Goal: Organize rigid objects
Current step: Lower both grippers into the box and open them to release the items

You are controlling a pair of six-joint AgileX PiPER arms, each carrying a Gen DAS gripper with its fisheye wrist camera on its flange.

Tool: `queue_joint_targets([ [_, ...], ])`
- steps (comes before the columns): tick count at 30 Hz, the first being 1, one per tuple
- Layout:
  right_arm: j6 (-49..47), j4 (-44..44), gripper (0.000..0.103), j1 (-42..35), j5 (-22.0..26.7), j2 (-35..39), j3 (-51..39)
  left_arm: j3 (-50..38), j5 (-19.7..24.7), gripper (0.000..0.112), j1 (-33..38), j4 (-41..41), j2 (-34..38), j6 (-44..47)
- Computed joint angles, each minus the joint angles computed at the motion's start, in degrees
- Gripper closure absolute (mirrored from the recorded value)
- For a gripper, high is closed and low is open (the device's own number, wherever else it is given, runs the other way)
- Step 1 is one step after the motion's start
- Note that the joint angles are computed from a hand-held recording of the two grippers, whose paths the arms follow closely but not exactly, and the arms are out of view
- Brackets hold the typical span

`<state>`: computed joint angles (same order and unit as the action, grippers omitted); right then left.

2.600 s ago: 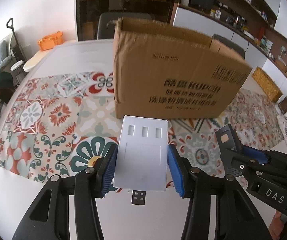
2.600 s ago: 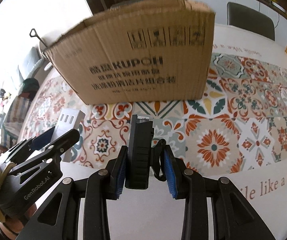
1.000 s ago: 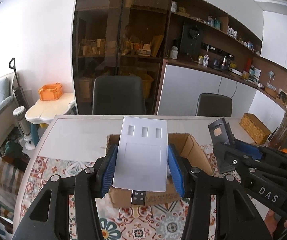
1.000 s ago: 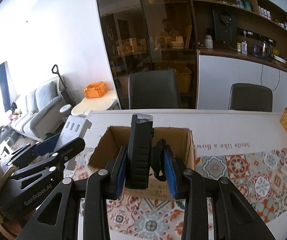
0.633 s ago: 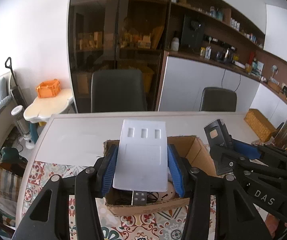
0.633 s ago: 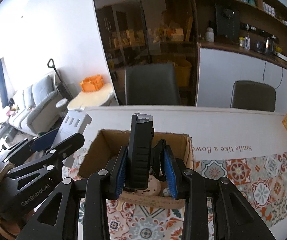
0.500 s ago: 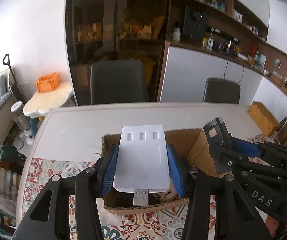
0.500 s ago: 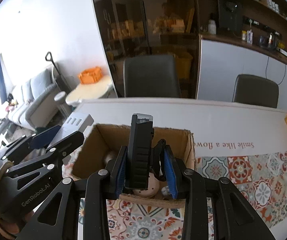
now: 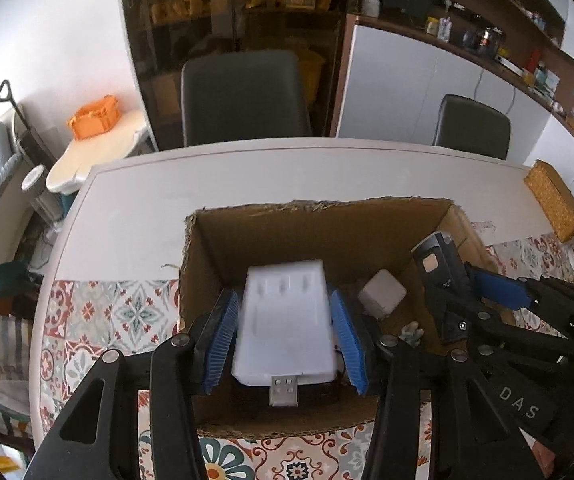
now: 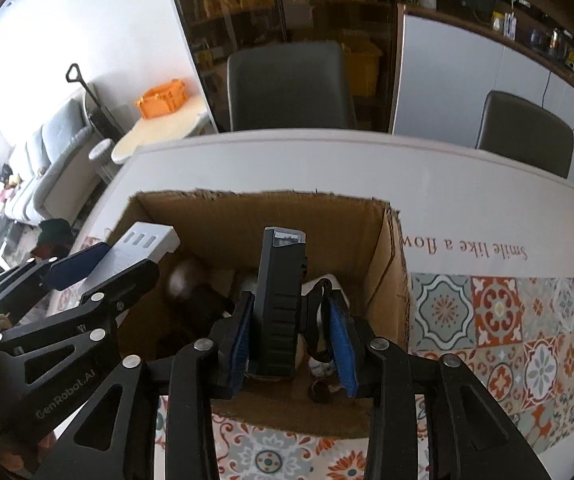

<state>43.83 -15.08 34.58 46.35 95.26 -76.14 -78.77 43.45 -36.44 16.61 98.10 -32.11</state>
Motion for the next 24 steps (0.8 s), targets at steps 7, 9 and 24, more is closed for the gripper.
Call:
queue_joint_targets([
  [7, 1.55, -0.77, 0.052, -0.19, 0.61, -0.71, 0.21, 1.13, 2.11, 0.046, -0.17, 3.64, -1.78, -4.7],
  [9, 4.7, -3.19, 0.041, 1.02, 1.89, -2.03, 0.6, 3.02, 1.87, 0.043, -0.35, 4.79, -3.89, -6.24],
  [24, 30.86, -22.3, 0.009, 21.17, 18.11, -17.56, 5.38, 13.77, 15.66, 0.009, -16.74, 25.74, -25.36, -28.11],
])
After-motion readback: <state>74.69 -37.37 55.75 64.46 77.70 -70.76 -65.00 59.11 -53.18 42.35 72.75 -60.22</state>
